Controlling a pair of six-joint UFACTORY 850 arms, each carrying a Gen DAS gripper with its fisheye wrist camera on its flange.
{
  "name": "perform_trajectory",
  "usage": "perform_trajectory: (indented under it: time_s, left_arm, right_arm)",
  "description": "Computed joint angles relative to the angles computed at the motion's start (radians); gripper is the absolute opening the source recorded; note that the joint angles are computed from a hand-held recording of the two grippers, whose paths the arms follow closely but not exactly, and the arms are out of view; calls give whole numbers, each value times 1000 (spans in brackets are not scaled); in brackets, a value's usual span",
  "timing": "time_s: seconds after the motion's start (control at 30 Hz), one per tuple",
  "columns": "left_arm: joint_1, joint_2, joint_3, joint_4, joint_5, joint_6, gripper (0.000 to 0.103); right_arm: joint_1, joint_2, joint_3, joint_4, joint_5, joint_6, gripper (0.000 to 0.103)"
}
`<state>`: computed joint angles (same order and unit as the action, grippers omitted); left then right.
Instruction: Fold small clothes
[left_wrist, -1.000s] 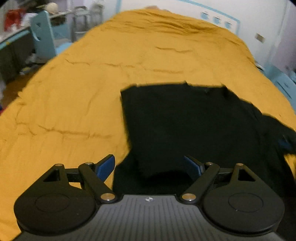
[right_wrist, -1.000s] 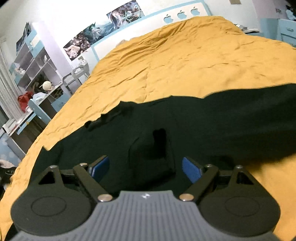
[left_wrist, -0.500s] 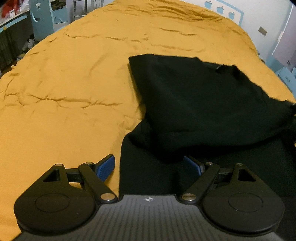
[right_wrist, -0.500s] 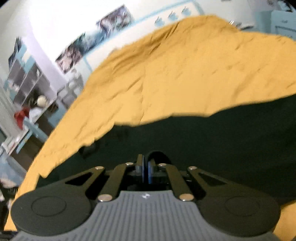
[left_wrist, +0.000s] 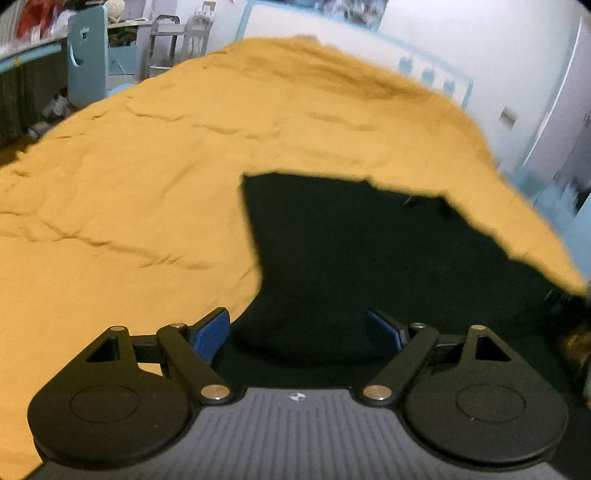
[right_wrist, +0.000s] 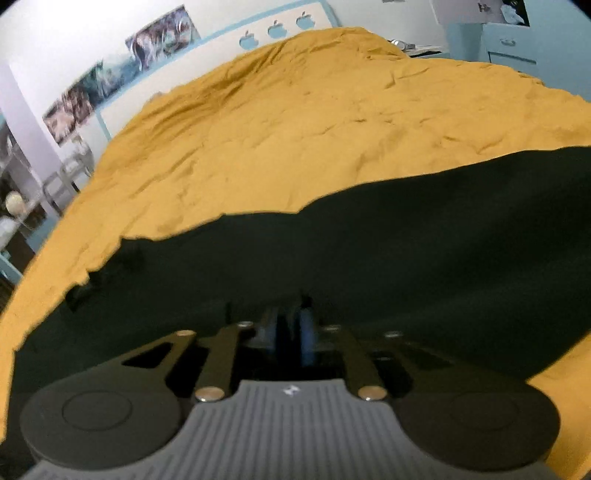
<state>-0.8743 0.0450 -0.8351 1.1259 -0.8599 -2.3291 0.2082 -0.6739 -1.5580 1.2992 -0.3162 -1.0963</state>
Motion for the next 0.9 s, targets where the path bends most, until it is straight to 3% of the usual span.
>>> perform_trajectory:
  time_s: [0.07, 0.13, 0.2, 0.3, 0.43, 0.5, 0.57, 0.67, 0.8, 0.9]
  left_arm:
    - [29, -10, -2, 14, 35, -33, 97]
    - [60, -29, -3, 12, 75, -39, 98]
    - [92, -63, -18, -66, 99, 29, 97]
    - [127, -119, -59, -228, 101, 200, 96]
    - [91, -132, -114, -190, 74, 141, 96]
    - [63, -156, -171, -167, 55, 139, 96]
    - [45, -193, -234, -161, 56, 171, 96]
    - [40, -216, -268, -83, 197, 114, 96]
    - [29, -291, -354, -50, 254, 99, 96]
    - [19, -348, -416, -77, 253, 147, 96]
  right_arm:
    - [-18, 32, 43, -23, 9, -10, 27]
    - [-38, 62, 82, 121, -6, -127, 27]
    - [-70, 101, 130, 227, -42, -217, 28]
    - [-132, 158, 184, 183, -71, -203, 32]
    - [-264, 199, 225, 157, -108, -152, 40]
    - [-331, 189, 211, 160, -97, -111, 41]
    - [-387, 179, 204, 268, -61, -158, 42]
    - [-458, 119, 132, 289, -57, -74, 43]
    - [-508, 27, 23, 194, -97, 151, 44]
    - [-521, -23, -27, 259, -130, 166, 45]
